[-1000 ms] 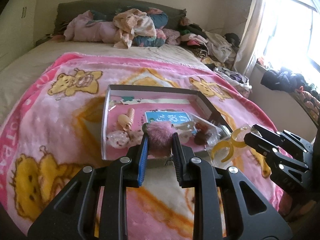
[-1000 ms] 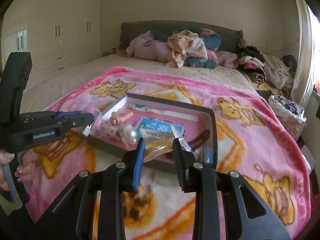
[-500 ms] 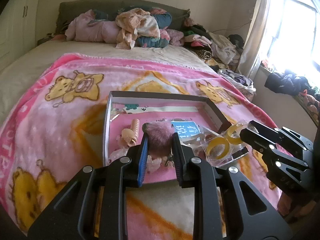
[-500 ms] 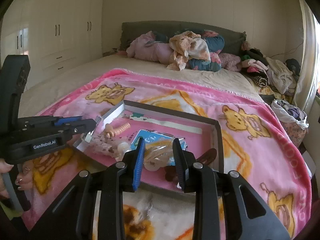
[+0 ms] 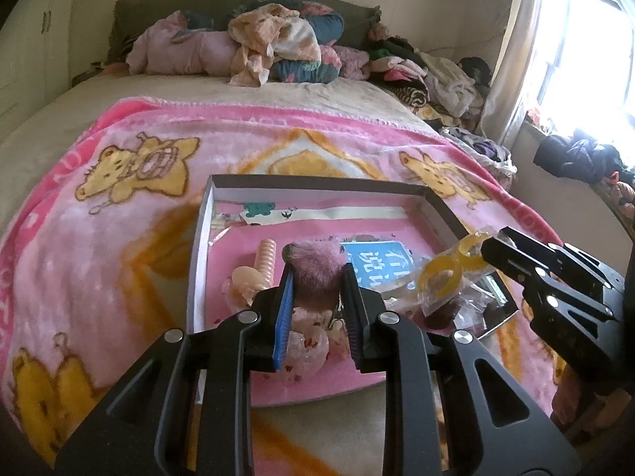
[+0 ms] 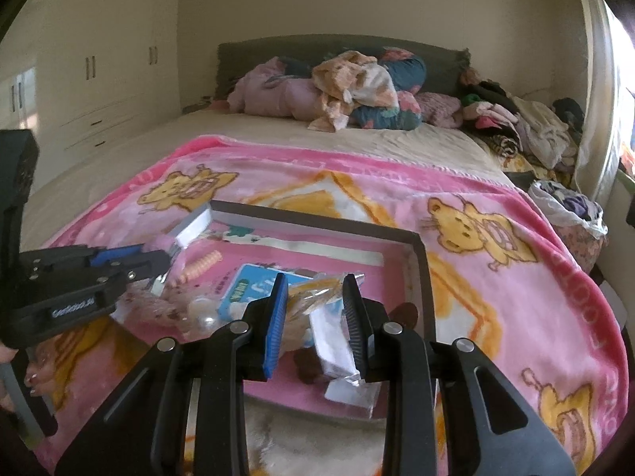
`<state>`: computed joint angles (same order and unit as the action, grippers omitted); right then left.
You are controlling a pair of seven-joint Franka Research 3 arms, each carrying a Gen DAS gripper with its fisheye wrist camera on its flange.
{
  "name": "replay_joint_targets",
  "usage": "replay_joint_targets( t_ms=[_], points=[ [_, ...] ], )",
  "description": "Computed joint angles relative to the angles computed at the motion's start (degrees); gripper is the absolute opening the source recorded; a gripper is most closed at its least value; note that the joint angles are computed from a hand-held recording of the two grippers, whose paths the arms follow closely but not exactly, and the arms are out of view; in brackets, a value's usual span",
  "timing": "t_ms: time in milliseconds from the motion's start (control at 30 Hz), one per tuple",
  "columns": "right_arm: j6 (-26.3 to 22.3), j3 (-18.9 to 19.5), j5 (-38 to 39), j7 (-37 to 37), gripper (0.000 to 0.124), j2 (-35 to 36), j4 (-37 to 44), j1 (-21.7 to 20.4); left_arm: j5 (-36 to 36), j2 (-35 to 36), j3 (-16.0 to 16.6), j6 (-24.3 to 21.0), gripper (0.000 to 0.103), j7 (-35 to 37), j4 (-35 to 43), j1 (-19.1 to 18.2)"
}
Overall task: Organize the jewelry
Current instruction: 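Carry the pom-pom into the tray with the left tool while the right tool releases the yellow-ring bag there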
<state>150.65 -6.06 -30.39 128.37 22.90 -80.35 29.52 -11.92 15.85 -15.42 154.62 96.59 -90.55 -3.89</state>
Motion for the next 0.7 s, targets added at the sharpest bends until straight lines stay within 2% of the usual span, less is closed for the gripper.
replay_joint_targets(
  t_ms=[300,700],
  points=[
    [-2.61,-0.98,-0.53,4.12,0.027,0.77,-0.69,-0.32,2.17,2.1,0.03,-0.93,0.016,-0.65,1.66,-0.71],
    [-1.57,0.37,0.09,5.84,0.028,-1.63,-5.89,-1.32,4.17,3.38,-0.05,-1.47,0.016,-1.98,2.71,-1.05]
  ],
)
